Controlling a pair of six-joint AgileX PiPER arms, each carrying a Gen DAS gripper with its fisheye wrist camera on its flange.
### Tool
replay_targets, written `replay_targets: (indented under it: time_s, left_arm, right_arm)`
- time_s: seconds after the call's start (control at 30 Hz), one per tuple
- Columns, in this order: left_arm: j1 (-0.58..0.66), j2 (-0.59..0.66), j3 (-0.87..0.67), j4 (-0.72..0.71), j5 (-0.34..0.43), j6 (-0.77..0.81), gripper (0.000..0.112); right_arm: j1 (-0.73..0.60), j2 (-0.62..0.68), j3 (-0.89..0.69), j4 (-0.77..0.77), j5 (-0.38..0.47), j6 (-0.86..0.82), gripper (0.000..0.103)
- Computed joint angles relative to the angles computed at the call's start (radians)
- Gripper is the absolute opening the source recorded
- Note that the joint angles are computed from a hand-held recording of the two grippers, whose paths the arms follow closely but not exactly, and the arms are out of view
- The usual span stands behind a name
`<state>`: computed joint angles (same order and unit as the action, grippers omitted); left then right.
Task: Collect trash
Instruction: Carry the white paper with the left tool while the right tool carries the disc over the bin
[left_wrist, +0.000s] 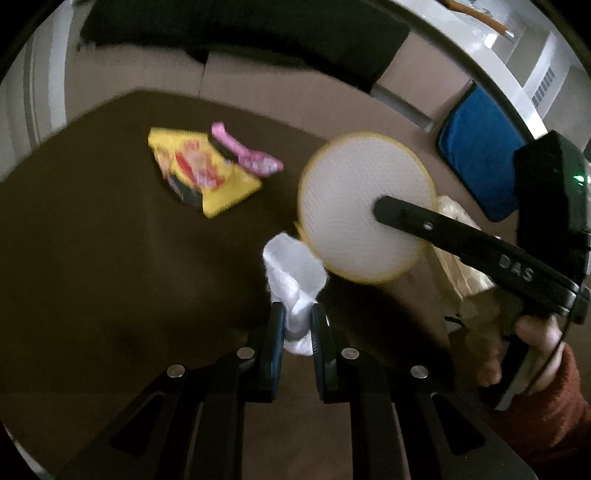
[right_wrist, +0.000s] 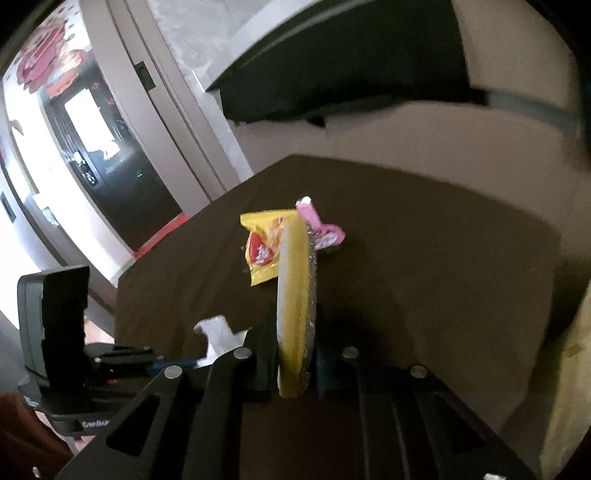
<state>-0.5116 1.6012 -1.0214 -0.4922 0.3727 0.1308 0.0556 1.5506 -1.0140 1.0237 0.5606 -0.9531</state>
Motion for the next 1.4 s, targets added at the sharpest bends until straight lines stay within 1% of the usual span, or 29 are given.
replay_targets:
  time_s: [0.03, 0.13, 0.17, 0.23, 0.33, 0.47, 0.53, 0.67, 0.77, 0.83, 0.9, 1.03, 1.13, 1.23, 1.4]
  left_arm:
    - [-0.009, -0.011, -0.006, 0.052, -0.009, -0.045, 0.014]
    - [-0.052, -0.060, -0.027, 0.294, -0.032, -0.257, 0.014]
    - [-0.068, -0.077, -0.036, 0.392, -0.033, -0.342, 0.014]
    - [-0.096, -0.108, -0.059, 0.546, -0.024, -0.477, 0.014]
    - [-0.141, -0.130, -0.119, 0.717, 0.017, -0.629, 0.014]
    - [-0.215, -0.130, -0.215, 0.910, 0.081, -0.784, 0.014]
    - [-0.276, -0.123, -0.268, 1.039, 0.119, -0.879, 0.014]
    - [-0.368, -0.101, -0.358, 1.177, 0.175, -0.960, 0.014]
    - [-0.448, -0.078, -0.423, 1.288, 0.218, -1.035, 0.014]
    - [-0.485, -0.059, -0.465, 1.339, 0.235, -1.062, 0.014]
    - [-0.524, -0.035, -0.519, 1.365, 0.260, -1.064, 0.014]
    - [-0.579, 0.037, -0.645, 1.346, 0.298, -1.006, 0.014]
    - [-0.613, 0.102, -0.746, 1.331, 0.313, -0.963, 0.014]
    - [-0.633, 0.203, -0.886, 1.251, 0.330, -0.874, 0.014]
    - [-0.646, 0.370, -1.094, 1.097, 0.362, -0.745, 0.014]
  right_arm:
    - [-0.008, -0.028, 0.011, -0.016, -0.009, 0.004, 0.014]
    - [-0.042, -0.104, 0.030, -0.048, -0.006, 0.012, 0.014]
    - [-0.062, -0.126, 0.034, -0.049, 0.009, 0.005, 0.014]
    - [-0.078, -0.170, 0.037, -0.064, 0.012, 0.015, 0.014]
    - [-0.089, -0.228, 0.028, -0.118, 0.010, 0.053, 0.014]
    - [-0.150, -0.314, 0.010, -0.142, 0.057, 0.060, 0.014]
    - [-0.164, -0.340, -0.001, -0.157, 0.057, 0.076, 0.014]
    - [-0.242, -0.412, -0.017, -0.164, 0.086, 0.076, 0.014]
    - [-0.333, -0.460, -0.021, -0.126, 0.128, 0.037, 0.014]
    - [-0.414, -0.489, -0.015, -0.078, 0.166, -0.011, 0.014]
    - [-0.518, -0.511, -0.014, -0.020, 0.229, -0.062, 0.014]
    - [-0.738, -0.518, -0.017, 0.094, 0.359, -0.154, 0.014]
    - [-0.873, -0.509, -0.022, 0.149, 0.430, -0.204, 0.014]
    - [-1.007, -0.497, -0.020, 0.189, 0.498, -0.262, 0.014]
    - [-1.149, -0.438, -0.023, 0.220, 0.553, -0.322, 0.014]
